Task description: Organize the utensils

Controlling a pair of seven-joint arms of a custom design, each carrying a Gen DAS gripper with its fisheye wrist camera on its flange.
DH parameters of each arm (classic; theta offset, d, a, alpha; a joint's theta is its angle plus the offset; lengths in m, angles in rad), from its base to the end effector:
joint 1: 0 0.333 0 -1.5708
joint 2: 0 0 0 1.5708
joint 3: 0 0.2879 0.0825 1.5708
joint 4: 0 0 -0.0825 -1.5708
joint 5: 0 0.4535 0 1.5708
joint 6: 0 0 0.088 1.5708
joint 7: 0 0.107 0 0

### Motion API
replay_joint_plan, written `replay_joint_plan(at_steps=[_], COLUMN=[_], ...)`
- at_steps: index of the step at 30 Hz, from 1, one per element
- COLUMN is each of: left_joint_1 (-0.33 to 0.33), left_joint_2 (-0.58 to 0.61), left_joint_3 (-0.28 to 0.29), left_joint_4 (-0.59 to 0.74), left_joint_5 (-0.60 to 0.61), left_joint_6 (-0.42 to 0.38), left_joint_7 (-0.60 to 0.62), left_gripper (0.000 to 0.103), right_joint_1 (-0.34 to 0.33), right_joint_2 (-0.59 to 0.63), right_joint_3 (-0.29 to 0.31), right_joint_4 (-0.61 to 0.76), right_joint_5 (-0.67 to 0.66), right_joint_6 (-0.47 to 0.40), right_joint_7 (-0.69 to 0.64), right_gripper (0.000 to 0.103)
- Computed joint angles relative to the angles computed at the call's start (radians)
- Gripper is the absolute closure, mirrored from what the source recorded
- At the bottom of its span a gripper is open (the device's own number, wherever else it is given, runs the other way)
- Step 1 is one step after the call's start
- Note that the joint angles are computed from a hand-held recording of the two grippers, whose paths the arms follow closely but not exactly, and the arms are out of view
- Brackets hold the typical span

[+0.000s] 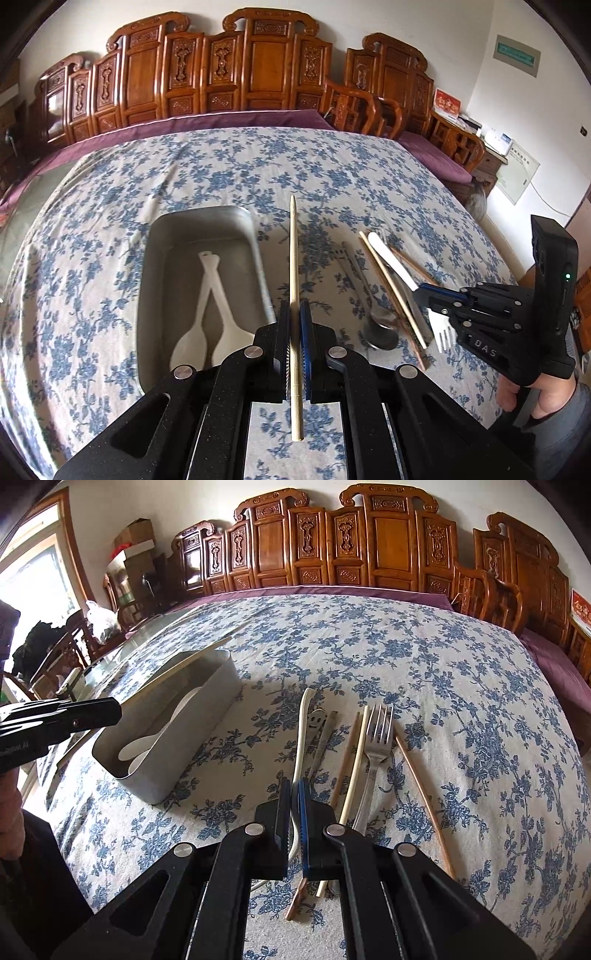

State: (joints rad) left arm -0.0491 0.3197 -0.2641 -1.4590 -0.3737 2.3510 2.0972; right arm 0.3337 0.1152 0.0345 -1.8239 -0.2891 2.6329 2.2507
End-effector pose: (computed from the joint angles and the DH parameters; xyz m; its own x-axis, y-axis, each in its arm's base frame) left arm 0.7290 -0.2139 0.5338 -0.6110 -0.7803 0.1334 -0.6586 0.4076 -0.6325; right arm 0.6541 0.2591 0.4963 -0.0447 -0.9831 -0.1776 -0.7566 0.1494 -0.6366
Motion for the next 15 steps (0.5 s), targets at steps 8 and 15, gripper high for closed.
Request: replay_joint_plan(at_steps=[8,15], left_joint_1=[0.004,0.004], left_joint_2=[0.051,0.125], left_joint_3=[0.024,0.03], left_joint_4=[0.051,0.128], left_joint_5=[0.064,0.14], left_joint_6=[-0.001,-0.024], left_joint_7=[-0.063,-0.137], left_gripper=[0.099,0.099], right_joint_1=[0.009,0.024], right_joint_2=[0.012,0.039], right_joint_3=[0.003,0.0], right_joint_4=[0.021,0.063], right_joint_5=[0.0,-0.006], right_joint_6=[0.007,0.003], right_joint_7=[-0.011,-0.015], right_gripper=[0.098,0.098])
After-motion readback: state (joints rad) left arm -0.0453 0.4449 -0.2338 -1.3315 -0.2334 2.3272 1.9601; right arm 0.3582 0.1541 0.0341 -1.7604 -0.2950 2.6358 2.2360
